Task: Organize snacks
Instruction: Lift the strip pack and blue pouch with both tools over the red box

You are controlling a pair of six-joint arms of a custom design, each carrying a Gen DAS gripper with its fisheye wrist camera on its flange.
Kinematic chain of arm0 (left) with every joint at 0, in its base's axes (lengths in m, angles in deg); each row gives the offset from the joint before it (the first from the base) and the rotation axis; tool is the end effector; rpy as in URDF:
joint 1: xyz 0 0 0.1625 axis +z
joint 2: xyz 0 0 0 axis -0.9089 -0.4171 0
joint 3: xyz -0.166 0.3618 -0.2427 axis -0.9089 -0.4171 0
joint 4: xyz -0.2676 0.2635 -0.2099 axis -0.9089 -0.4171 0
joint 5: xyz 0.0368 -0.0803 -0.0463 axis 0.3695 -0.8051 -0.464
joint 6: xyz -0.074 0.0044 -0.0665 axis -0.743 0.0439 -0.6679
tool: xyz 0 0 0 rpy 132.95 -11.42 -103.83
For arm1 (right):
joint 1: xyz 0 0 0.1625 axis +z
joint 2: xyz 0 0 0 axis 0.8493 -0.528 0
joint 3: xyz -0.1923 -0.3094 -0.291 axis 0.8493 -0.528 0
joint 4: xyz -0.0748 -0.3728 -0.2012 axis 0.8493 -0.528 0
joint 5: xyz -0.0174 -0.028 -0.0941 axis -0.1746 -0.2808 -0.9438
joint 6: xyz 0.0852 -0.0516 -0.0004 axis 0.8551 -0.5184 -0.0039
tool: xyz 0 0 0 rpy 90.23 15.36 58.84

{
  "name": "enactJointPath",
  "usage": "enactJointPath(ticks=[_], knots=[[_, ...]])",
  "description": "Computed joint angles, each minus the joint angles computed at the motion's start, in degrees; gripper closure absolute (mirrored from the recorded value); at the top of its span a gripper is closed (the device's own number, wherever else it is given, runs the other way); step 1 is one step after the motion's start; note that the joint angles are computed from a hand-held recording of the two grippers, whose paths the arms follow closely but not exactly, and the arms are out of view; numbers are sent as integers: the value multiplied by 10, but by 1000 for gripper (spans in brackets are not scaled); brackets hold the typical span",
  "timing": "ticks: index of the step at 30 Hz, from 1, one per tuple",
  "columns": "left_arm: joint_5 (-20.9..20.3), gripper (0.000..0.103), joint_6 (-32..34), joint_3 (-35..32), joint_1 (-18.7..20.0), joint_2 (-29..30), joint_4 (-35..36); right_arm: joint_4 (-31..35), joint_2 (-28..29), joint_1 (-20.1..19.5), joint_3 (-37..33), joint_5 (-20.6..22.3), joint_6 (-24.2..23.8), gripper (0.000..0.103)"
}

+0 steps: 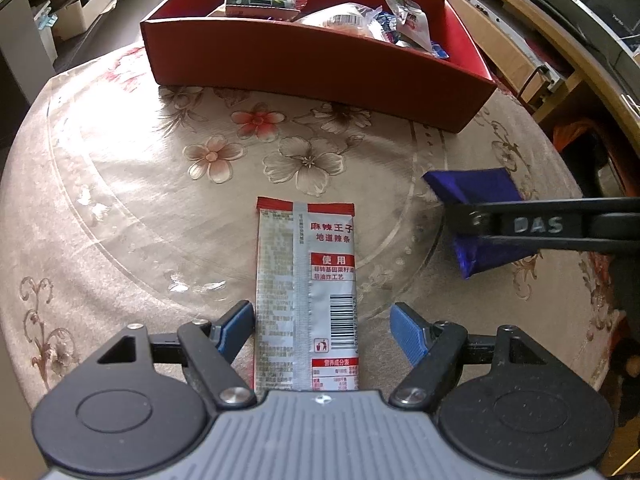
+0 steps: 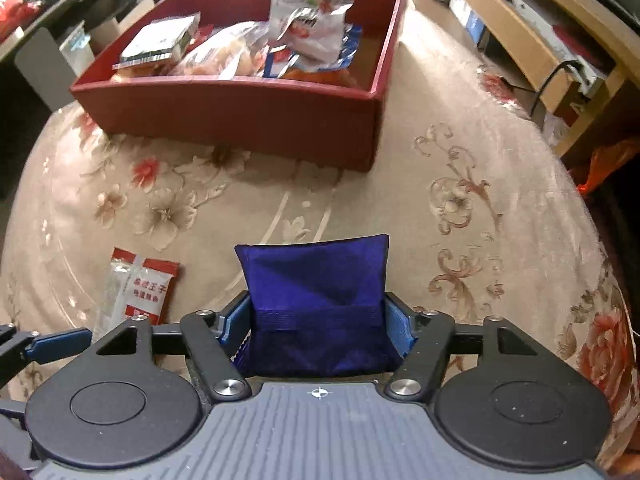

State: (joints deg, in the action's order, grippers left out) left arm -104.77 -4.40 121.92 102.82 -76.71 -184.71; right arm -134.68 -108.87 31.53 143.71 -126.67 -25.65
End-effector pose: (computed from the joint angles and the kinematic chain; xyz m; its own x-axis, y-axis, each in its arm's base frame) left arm -0.2856 -0.4574 -0.0054 -0.8093 0.1736 -0.5611 0.3272 0.9266 -0.1854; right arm 0.0702 -0.4609 0.2122 -0.7388 -0.0440 0.6724 -0.2884 0.9225 -0.2565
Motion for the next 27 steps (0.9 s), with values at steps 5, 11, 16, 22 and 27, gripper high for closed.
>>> enactJointPath(ticks=[5,11,16,22,27], knots=[[-3,29,1,3,0,-3,-4,-27,-18,6,13,-7,-9,29],[9,22,-5,1,-4,7,6,-22,-34,3,21,14,-7,29],[35,32,-23,12,-17,11,7,-16,-46,0,26,28,-10,29],[47,53,-56,23,-24,-1,17,-18,-59,0,34,41,-23,29],[47,68,-73,39,-36,-14,16,-27,-69,5,42,51,-29,29]])
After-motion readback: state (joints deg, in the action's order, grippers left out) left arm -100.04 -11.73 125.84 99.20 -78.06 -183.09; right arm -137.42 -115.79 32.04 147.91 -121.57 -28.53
